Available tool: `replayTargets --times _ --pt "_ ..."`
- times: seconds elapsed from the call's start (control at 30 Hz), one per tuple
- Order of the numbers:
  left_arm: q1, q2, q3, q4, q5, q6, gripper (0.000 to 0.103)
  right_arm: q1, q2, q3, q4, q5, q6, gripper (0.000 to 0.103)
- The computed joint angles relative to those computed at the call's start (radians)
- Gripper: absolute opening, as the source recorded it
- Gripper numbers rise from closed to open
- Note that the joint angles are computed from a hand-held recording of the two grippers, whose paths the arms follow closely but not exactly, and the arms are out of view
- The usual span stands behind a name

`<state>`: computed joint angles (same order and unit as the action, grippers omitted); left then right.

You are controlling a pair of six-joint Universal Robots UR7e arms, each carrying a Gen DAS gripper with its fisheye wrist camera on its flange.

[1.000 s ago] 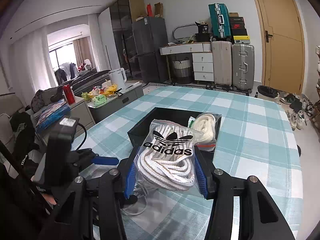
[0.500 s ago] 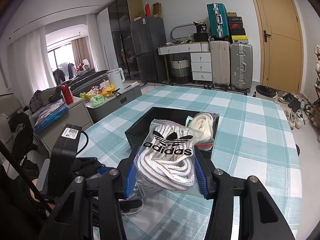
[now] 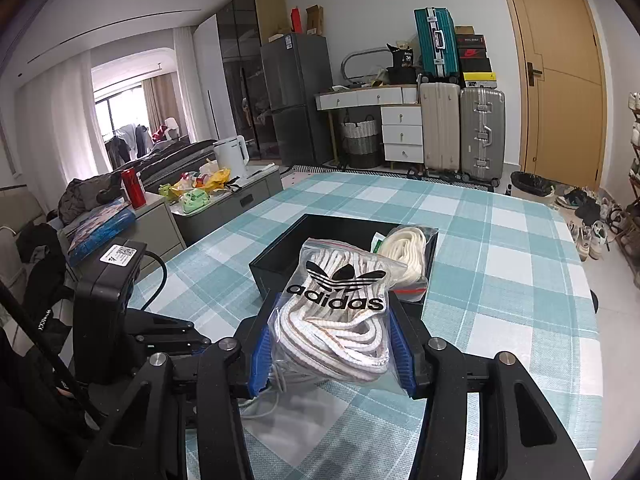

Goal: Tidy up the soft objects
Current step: 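Grasp the bundle of white cables with the left gripper while the right gripper holds the lace bag, then carry the cables and lace bag with both grippers over the black box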

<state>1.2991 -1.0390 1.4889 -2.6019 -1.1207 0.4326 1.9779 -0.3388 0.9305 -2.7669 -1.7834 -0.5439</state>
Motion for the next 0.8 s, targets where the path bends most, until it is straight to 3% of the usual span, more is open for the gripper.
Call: replayTargets --times 0.8 --pt "-0.007 -0.043 0.005 -0.085 -0.052 0.002 0.023 0.0 -0.014 0.012 -0.073 -0.003 0.026 0.05"
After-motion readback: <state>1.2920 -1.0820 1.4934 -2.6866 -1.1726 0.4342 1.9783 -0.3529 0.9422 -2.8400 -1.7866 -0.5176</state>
